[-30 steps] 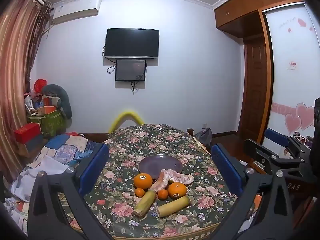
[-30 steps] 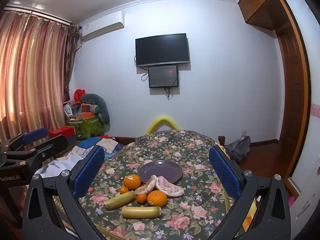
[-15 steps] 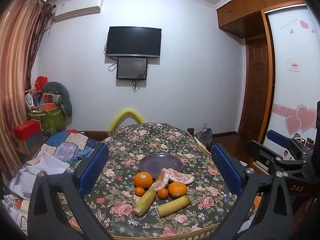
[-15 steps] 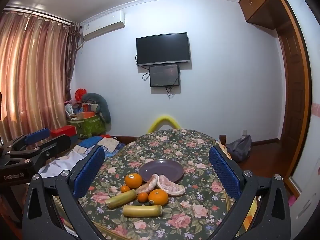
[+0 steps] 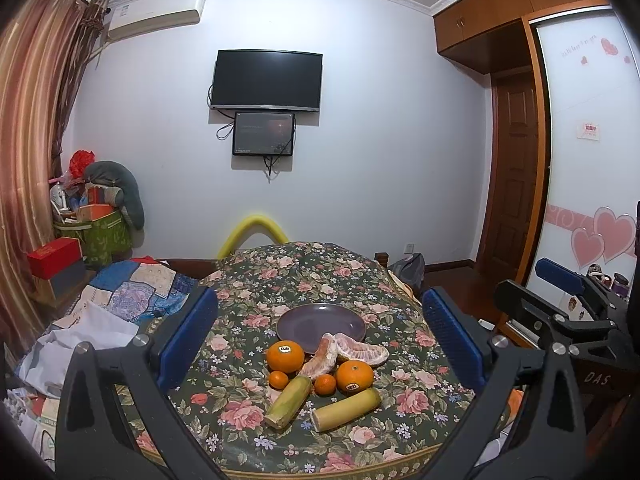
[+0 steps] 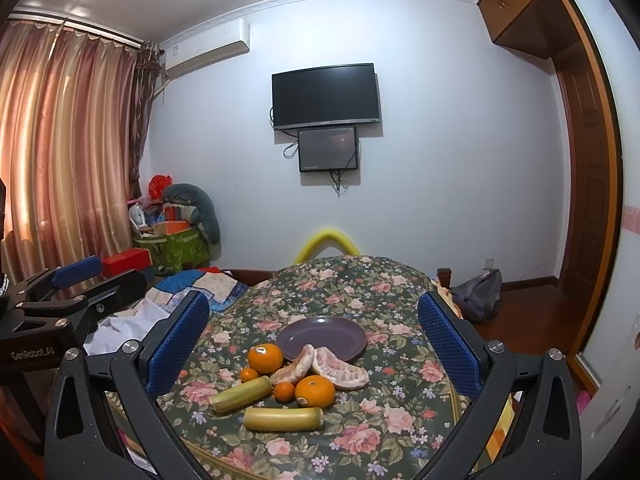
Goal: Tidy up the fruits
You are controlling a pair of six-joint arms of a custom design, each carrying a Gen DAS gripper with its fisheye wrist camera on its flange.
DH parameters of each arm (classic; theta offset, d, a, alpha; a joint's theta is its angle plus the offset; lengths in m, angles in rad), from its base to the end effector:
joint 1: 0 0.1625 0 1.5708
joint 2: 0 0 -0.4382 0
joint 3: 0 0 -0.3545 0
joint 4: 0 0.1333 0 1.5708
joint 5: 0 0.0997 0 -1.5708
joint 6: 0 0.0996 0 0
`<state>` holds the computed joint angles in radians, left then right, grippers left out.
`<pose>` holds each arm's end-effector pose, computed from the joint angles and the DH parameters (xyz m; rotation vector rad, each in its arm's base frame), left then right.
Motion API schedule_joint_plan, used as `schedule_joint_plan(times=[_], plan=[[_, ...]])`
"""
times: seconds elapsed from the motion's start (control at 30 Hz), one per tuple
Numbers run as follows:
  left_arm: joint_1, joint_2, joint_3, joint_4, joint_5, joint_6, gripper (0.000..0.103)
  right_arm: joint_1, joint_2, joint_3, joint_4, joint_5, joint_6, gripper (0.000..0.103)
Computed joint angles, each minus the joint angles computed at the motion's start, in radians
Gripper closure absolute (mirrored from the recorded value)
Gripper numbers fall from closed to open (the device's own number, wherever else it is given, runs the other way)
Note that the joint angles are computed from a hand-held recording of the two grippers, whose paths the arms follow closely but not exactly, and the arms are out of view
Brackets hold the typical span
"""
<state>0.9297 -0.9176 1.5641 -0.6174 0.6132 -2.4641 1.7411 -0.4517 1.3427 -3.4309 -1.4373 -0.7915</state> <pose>-0.1889 -0.6122 0.1956 0.3544 1.8201 -1.5924 0.2724 -0.7192 0.1044 1.2995 -2.2904 1.3728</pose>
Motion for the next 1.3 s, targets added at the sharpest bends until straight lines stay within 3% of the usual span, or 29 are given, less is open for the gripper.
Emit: schedule_joint_plan(times=[1.3], plan=[[0.003,0.02,-0.024,0.013,0.001,0.01,0.0,0.0,-0.011,0.005,-0.001,-0.002,0.015,0.0]])
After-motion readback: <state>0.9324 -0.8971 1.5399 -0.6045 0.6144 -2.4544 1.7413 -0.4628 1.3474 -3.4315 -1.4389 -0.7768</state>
